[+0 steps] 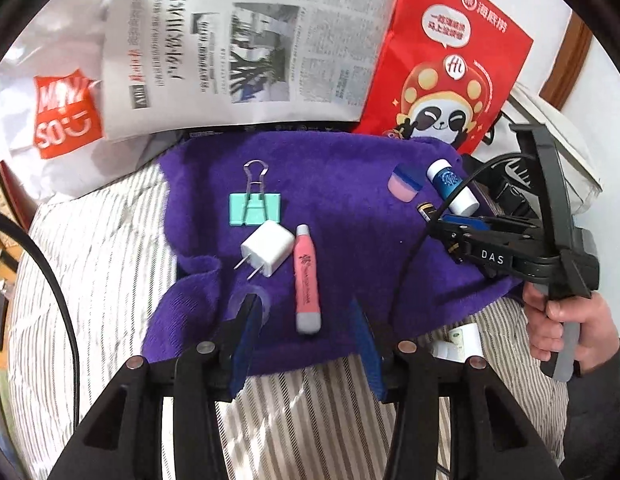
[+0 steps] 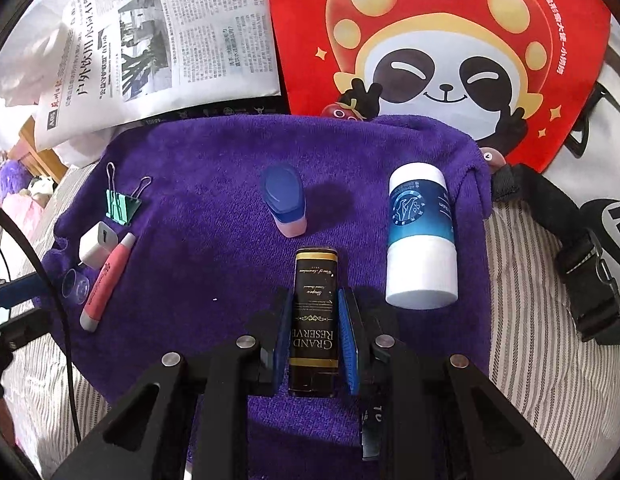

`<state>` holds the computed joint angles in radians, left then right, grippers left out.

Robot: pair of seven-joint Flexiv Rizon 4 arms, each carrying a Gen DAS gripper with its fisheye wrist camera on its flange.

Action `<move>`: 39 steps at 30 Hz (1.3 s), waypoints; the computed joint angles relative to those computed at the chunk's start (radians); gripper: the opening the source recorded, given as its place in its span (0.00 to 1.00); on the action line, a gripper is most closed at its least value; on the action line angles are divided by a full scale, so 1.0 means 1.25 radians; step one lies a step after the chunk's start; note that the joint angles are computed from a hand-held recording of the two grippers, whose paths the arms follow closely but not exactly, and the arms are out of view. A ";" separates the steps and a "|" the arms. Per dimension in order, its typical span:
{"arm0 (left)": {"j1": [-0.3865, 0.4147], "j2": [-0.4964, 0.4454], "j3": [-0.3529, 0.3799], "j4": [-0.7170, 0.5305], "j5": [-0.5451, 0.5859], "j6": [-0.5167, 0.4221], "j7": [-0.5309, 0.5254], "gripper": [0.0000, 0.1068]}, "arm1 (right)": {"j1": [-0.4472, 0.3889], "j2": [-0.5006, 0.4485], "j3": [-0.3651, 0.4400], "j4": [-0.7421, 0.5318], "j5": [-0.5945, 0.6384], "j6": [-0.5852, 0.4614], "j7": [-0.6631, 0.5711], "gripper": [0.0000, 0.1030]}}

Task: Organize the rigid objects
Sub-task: 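Lower the pink tube onto the towel and open the left tool while the right tool releases the bottle, then grasp the white cap with the left tool while the right tool grasps the white tape roll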

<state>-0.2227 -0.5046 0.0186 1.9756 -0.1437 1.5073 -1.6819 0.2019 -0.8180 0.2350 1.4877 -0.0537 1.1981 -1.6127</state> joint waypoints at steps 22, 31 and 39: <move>-0.052 0.063 0.047 0.122 0.047 0.039 -0.115 0.41 | -0.106 0.205 0.107 0.225 0.169 -0.004 -0.132 0.33; -0.025 0.091 0.015 0.186 0.036 0.085 -0.100 0.41 | -0.041 0.207 0.076 0.244 0.200 -0.010 -0.092 0.33; 0.045 0.110 -0.048 0.248 -0.002 0.144 -0.063 0.41 | 0.040 0.202 -0.009 0.270 0.084 -0.002 0.025 0.33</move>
